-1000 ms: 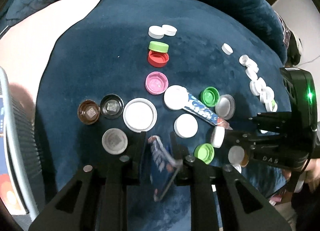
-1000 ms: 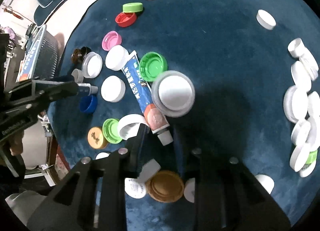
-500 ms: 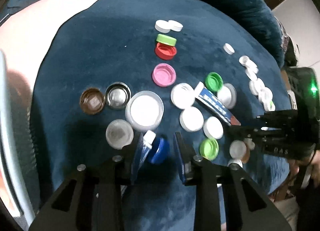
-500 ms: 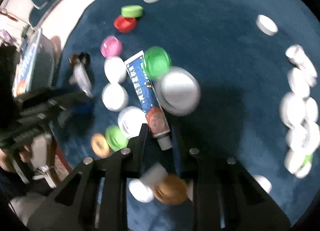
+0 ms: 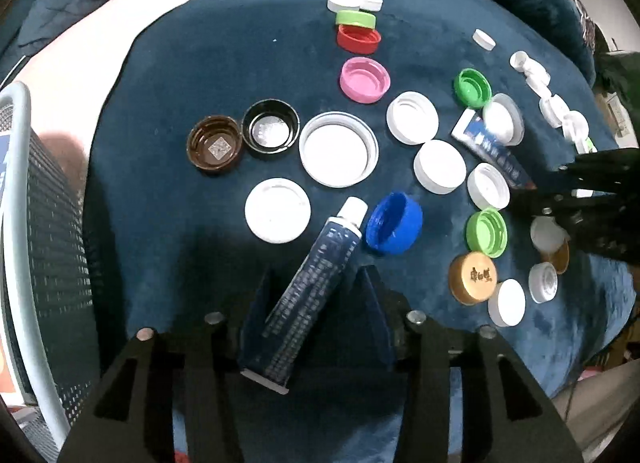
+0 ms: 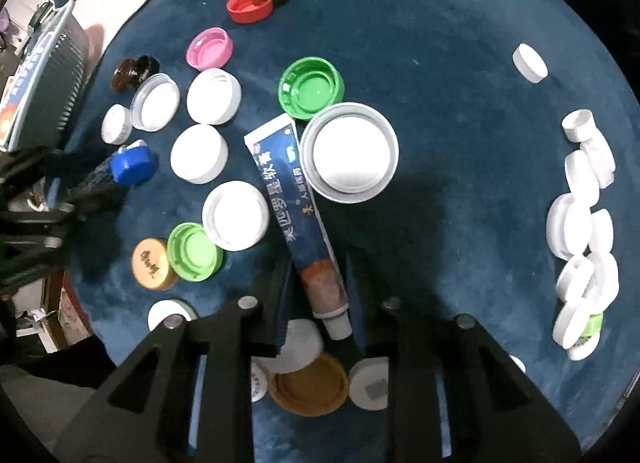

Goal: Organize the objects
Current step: 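Grasp a blue tube with the left gripper while the right grasps a red-printed tube, then carry both tubes over the basket and open both grippers to drop them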

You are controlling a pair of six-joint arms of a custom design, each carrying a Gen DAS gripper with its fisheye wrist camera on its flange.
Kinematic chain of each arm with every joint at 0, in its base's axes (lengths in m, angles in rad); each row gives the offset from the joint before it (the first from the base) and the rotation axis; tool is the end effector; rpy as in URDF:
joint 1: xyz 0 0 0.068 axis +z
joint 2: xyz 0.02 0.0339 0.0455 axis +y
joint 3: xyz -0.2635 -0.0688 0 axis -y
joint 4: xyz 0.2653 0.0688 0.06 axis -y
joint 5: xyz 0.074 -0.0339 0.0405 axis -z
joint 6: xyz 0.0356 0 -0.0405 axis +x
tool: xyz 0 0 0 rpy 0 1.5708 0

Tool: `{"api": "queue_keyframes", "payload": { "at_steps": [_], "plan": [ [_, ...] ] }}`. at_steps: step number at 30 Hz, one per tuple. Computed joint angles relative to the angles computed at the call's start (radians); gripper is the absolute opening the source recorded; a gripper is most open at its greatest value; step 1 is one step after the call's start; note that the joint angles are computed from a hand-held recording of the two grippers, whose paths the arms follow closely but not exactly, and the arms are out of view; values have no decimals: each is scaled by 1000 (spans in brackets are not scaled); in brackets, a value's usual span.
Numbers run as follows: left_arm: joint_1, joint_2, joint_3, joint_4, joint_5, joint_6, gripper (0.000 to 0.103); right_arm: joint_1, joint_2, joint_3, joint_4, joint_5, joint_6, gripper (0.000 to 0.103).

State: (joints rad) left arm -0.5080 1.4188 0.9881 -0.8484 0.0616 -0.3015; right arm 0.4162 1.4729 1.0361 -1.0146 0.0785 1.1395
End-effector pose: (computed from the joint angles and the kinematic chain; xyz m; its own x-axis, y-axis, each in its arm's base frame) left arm 0.2416 -0.1370 0.2128 -0.9478 0.1885 -0.2571 0.2299 0.9628 -0.1417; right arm 0.2509 0.1078 0.2092 -0.7380 0.6639 -0.1205 0.6600 0.7474 0.0757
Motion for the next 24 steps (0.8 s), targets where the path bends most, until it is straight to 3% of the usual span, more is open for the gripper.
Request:
{"api": "queue_keyframes", "payload": {
  "at_steps": [1, 3, 11, 17, 21, 24],
  "plan": [
    [6, -9, -2, -3, 9, 1, 25, -3, -28, -10, 10, -10, 18, 21],
    [32, -34, -4, -11, 59, -2, 18, -4, -84, -35, 30, -16, 61, 20],
    [29, -136, 26, -46, 91, -25, 18, 32, -329, -166, 156, 5, 235, 19],
    [25, -156, 95, -90, 71, -44, 18, 36, -303, -113, 253, 22, 222, 19],
    [92, -222, 120, -138, 72, -18, 18, 64, -272, -60, 260, 36, 220, 19],
    [188, -262, 146, -179, 71, 23, 18, 44, -180, 39, 286, 32, 150, 19]
  ]
}}
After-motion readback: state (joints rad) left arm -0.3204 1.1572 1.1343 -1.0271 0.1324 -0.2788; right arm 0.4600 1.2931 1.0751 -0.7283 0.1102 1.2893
